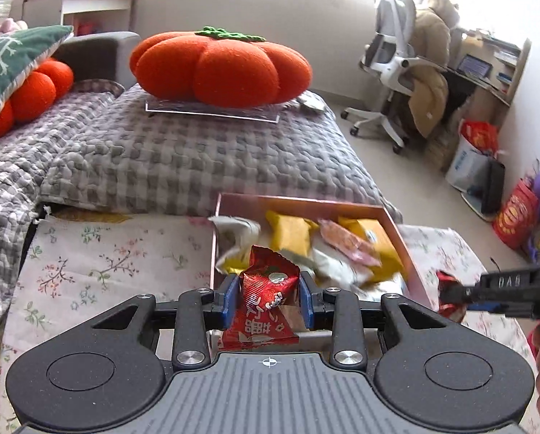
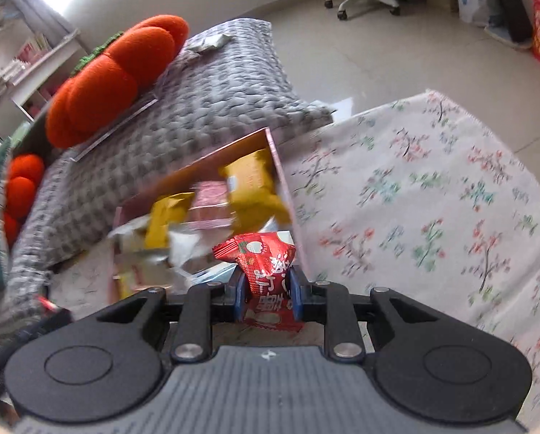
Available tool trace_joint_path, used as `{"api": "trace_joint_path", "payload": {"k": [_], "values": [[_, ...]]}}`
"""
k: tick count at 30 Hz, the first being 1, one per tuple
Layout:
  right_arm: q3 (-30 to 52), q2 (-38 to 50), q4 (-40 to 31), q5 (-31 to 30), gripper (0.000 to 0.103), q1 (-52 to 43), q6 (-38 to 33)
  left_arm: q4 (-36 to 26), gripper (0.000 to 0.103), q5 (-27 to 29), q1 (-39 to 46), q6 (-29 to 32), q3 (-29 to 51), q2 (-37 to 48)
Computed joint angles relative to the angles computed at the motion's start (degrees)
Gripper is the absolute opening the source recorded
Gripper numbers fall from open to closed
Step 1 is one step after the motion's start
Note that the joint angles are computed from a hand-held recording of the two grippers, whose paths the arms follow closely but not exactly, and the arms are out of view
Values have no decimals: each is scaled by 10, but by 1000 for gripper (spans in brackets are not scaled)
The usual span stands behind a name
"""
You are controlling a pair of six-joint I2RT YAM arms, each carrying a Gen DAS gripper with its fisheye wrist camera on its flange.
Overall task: Organize snacks
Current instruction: 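Lower both red candies into the box and open both tools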
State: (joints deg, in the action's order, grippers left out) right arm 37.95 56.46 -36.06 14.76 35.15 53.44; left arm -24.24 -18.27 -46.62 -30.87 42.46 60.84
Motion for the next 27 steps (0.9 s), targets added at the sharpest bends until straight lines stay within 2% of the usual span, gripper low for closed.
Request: {"api": "trace_joint_path", "payload": {"k": [8,11,14,20,26,27], "values": [[10,39,51,33,22,-1,-82,70,32,42,46,8,-12,62],[8,56,74,17,22,-15,-107,96,32,61,60,9,-19,88],[9,105,97,13,22,-16,-131,118,32,55,58,14,-24,112],[27,183,103,34,22,-5,-142,141,32,52,55,10,-24,149],[28,176,95,24,26,-10,-147,141,34,50,60,7,-30,130],[29,172,93,19,28,-13,-147,138,40,52,61,7,-30,124]]}}
